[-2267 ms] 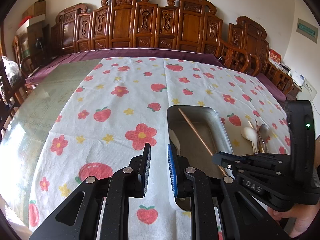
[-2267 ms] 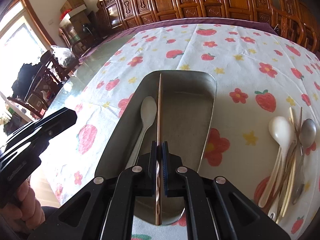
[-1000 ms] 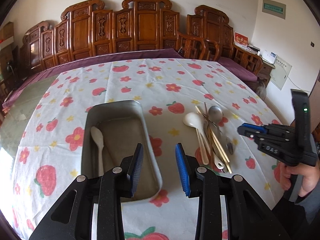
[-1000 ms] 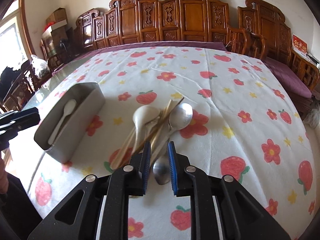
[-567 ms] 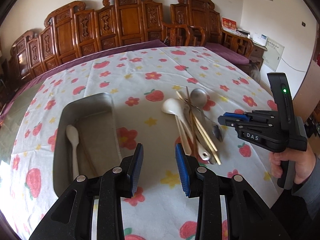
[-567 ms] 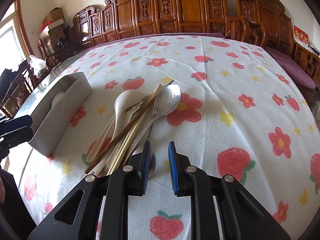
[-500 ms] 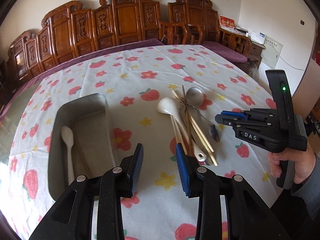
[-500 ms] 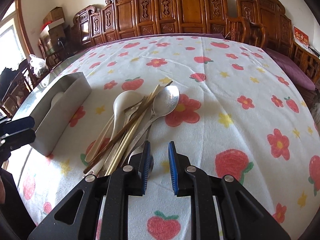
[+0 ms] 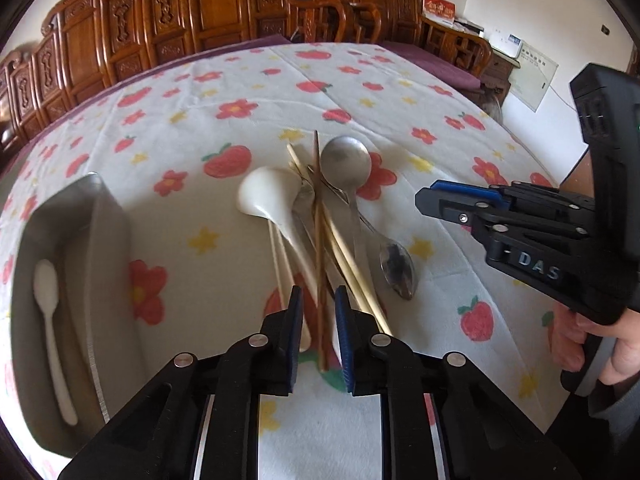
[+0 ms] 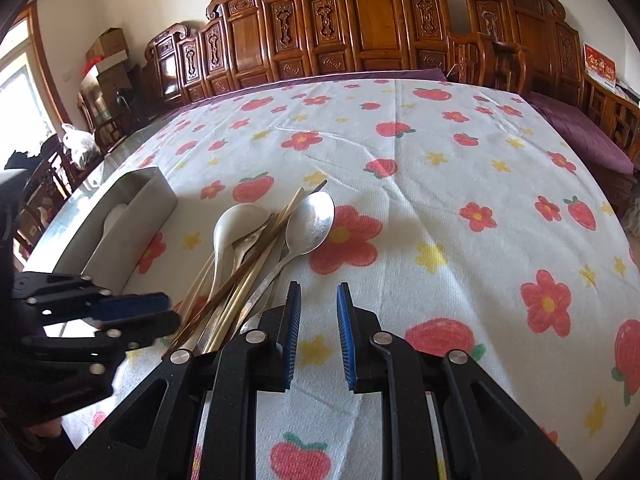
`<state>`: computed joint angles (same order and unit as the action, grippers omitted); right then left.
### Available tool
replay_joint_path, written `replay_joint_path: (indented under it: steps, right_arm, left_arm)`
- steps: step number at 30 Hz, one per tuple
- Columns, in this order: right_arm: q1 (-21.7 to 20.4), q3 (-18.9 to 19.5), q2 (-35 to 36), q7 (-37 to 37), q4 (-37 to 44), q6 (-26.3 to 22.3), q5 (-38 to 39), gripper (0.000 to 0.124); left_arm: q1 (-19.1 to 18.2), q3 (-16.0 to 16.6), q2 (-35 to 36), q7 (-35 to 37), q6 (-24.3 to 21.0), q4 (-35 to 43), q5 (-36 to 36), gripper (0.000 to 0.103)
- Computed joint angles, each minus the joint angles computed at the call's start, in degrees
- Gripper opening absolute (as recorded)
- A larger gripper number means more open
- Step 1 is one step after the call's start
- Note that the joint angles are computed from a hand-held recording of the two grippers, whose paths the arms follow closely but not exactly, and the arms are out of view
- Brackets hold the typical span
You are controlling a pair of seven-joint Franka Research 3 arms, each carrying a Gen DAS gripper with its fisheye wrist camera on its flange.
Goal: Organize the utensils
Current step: 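Grasp a wooden chopstick from the pile with the left gripper, then grasp a metal spoon with the right gripper while the left gripper lifts the chopstick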
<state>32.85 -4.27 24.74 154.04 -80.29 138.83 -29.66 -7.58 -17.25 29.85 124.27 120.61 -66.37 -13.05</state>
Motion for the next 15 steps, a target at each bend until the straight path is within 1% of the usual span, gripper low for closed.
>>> replay_joint_path:
  steps: [4, 7, 10, 13, 15]
  right_arm:
    - [-0.1, 0.0, -0.3, 0.3, -0.4, 1.0, -0.1, 0.02]
    - [0.0, 0.0, -0.2, 0.0, -0.2, 1.4, -0.2, 0.02]
    - [0.0, 0.0, -0.1, -0.5, 0.1, 1.5, -0.1, 0.02]
    - [0.0, 0.0, -0.1, -0.5, 0.0, 1.4, 0.3, 0.02]
    - [0.0, 0.0, 0.1, -0.5, 0.2, 1.2, 0.5, 0.02]
  left_arm:
    - [-1.8, 0.9, 3.3, -3.0, -2.5, 4.5, 2.6, 0.011]
    - [-2.3, 0.8, 5.6, -4.8, -4.6, 7.9, 3.1, 0.007]
    - [-2.1, 0.5, 5.8, -5.0, -4.3, 8.0, 2.9, 0.005]
    - [-1.2, 0.0, 3.5, -4.2, -2.0, 4.6, 1.9, 0.005]
    - [-0.6, -0.4, 2.6, -3.7, -1.8, 3.7, 0.9, 0.004]
